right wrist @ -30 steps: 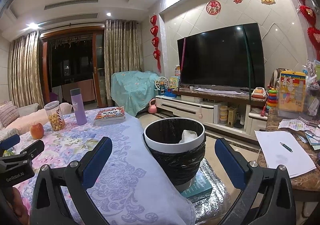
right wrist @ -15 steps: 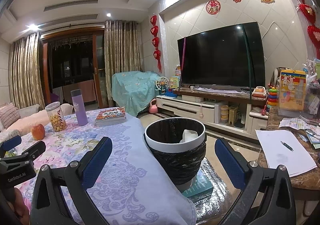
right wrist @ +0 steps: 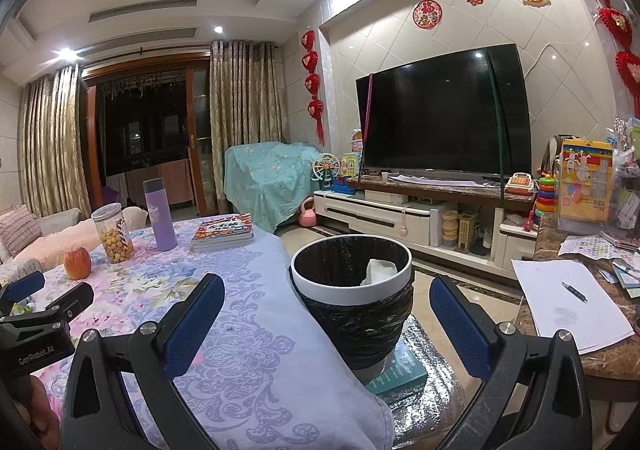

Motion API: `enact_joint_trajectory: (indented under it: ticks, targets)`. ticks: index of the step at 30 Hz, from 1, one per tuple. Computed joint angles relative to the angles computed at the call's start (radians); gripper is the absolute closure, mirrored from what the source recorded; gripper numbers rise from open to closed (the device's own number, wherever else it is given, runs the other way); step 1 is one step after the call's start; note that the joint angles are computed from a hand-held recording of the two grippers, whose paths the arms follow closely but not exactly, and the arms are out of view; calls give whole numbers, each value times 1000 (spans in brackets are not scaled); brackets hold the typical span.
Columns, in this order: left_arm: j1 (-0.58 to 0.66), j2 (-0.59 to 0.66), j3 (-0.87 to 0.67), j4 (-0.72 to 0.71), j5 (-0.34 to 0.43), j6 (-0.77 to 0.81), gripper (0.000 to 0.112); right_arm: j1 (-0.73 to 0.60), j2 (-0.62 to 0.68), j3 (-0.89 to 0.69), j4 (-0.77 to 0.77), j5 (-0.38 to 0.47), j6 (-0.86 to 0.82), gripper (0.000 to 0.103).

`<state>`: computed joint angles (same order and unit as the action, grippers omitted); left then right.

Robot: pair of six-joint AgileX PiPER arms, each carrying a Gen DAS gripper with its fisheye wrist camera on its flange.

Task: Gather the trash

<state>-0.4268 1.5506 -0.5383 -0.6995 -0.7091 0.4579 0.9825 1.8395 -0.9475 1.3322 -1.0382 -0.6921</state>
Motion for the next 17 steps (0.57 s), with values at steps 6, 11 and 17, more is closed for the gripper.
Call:
enact_joint_trajectory:
  ticks: [6,11,17]
  targets:
    - [7,1,3,12,2,-10,9,2,1,-3,2,-1,-1,0]
    - [21,17,-4,40,9,-27,9,4,2,-4,5,-2,-2,0]
    - [48,33,-17,79,33,-52,9,6,3,-14,9,7,-9,0]
